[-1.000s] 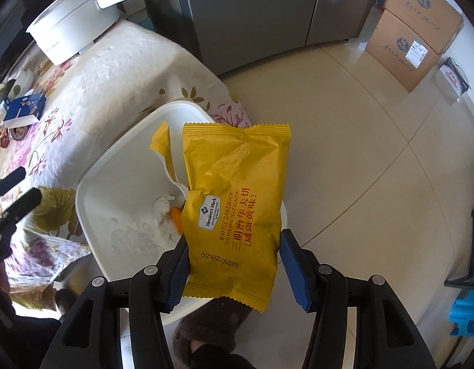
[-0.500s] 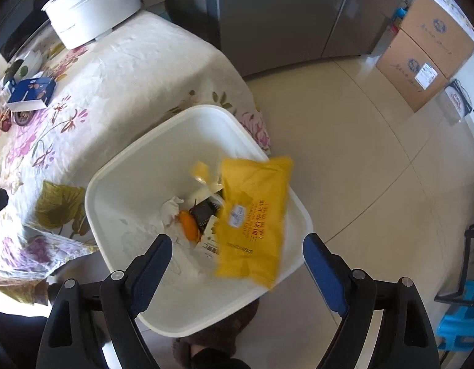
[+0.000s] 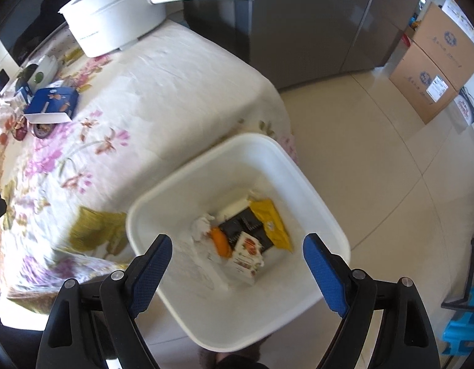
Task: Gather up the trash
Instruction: 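Move the right tool to the blue almond box and grasp it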
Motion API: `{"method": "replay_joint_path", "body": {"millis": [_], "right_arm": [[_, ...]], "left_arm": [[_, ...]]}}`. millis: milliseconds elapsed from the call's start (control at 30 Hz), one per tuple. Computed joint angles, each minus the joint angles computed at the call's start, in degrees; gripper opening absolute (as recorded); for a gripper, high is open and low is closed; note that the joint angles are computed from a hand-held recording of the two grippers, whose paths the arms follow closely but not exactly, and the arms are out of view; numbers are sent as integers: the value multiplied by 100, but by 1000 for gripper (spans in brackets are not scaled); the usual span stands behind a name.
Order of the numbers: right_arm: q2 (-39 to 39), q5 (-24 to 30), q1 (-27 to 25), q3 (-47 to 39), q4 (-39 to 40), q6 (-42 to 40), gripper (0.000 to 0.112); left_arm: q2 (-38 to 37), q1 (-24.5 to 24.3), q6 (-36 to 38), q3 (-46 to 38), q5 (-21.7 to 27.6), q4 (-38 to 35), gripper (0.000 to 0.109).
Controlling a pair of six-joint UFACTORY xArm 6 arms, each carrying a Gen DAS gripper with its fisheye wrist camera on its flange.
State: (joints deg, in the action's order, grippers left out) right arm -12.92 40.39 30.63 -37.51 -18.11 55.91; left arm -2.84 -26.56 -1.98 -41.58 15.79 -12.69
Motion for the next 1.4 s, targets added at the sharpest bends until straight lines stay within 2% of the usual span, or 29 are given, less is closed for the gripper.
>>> {"method": "replay_joint_path", "body": {"millis": [467, 600, 667, 833, 1067, 1167, 1233, 1400], "right_arm": [[1415, 49, 472, -1547, 20, -97, 89], [1881, 53, 476, -2120, 469, -360, 89], [2168, 128, 493, -2555, 591, -455, 89], [3245, 626, 621, -4282, 444, -912, 89], [4783, 660, 530, -6455, 1389, -1417, 89], [5431, 756, 429, -7346, 1897, -1263, 89], [5788, 854, 395, -7868, 1944, -1004, 89], [6961, 1511, 294, -9605, 2028, -470, 89]], "left_arm": [[-427, 933, 581, 363, 81, -508, 102], [-563, 1276, 144, 447, 120, -47, 102], [-611, 1442, 223, 427, 179, -182, 102], [-712, 1715, 221, 444, 151, -135, 102], [-748, 1895, 620, 393, 240, -466, 102], [-746, 1988, 720, 358, 300, -613, 102], [-737, 2032, 903, 319, 366, -904, 102], [-750, 2076, 1104, 268, 425, -1218, 102]]}}
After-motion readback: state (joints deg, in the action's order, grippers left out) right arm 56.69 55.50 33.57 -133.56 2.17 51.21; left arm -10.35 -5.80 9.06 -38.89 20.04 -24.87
